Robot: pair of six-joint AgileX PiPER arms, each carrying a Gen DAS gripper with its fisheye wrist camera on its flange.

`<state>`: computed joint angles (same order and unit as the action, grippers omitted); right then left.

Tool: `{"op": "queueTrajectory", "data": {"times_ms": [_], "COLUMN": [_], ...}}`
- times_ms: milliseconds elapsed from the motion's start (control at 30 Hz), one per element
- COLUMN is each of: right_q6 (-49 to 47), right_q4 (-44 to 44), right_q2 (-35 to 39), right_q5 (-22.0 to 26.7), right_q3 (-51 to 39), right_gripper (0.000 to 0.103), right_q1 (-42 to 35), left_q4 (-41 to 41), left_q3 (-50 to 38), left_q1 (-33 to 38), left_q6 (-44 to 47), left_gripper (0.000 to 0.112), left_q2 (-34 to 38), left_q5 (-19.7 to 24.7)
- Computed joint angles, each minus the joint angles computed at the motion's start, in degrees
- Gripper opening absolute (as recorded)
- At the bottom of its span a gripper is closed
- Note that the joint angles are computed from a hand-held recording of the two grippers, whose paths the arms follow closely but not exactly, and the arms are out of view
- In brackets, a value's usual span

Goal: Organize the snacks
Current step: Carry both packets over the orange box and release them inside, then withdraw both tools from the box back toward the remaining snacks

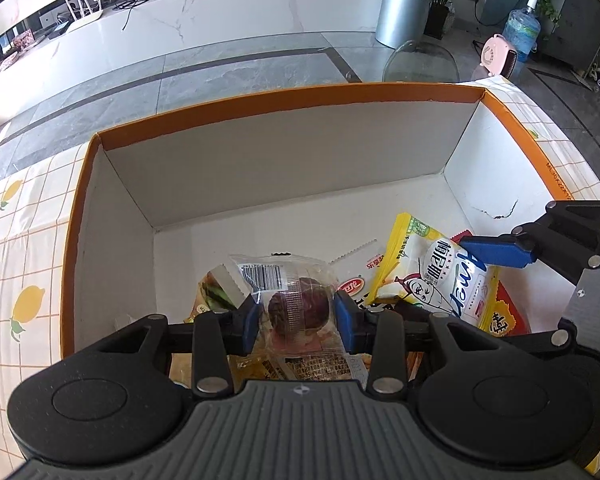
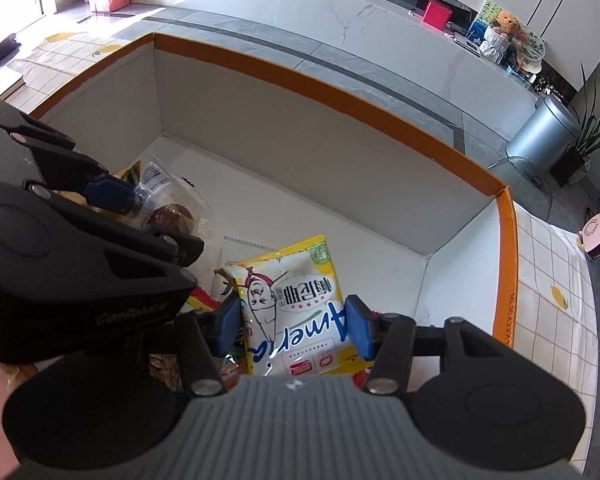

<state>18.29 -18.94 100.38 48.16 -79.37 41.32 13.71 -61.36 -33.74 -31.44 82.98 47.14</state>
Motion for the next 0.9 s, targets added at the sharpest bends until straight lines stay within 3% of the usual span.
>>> {"op": "queueTrajectory", "data": {"times_ms": [100, 200, 367, 667, 900], "right_q6": [1.05, 1.18, 3.11, 8.79, 16.06], "right_q4": [-0.34, 0.02, -2.68, -8.15, -13.82], "right_q2": [0.58, 0.48, -0.31, -7.42, -15.01], "right_q5": [0.92, 1.71, 3.21, 5.00, 6.89], "right_q3": [-1.05, -1.36, -1.57, 1.71, 5.29], "right_gripper": [0.054, 0.055, 0.074, 0.079, 0.080], "right_q1": [0.44, 0.50, 1.60, 5.00, 10.36], "left_q4": [0.80, 2.71, 6.03, 13.70, 23.88], "left_q3": [-0.56, -0.89, -0.83, -0.66, -1.47], "left_q1": [-0.53, -1.76, -4.04, -10.70, -21.11], "left_q6": [-0.82, -2.15, -5.41, -14.60, -24.73], "left_gripper": [0.044, 0.052, 0.066, 0.077, 0.078], "left_q2": [0.11, -0.23, -2.23, -8.66, -13.68], "left_q5": [0.44, 1.50, 2.84, 6.91, 14.78]}}
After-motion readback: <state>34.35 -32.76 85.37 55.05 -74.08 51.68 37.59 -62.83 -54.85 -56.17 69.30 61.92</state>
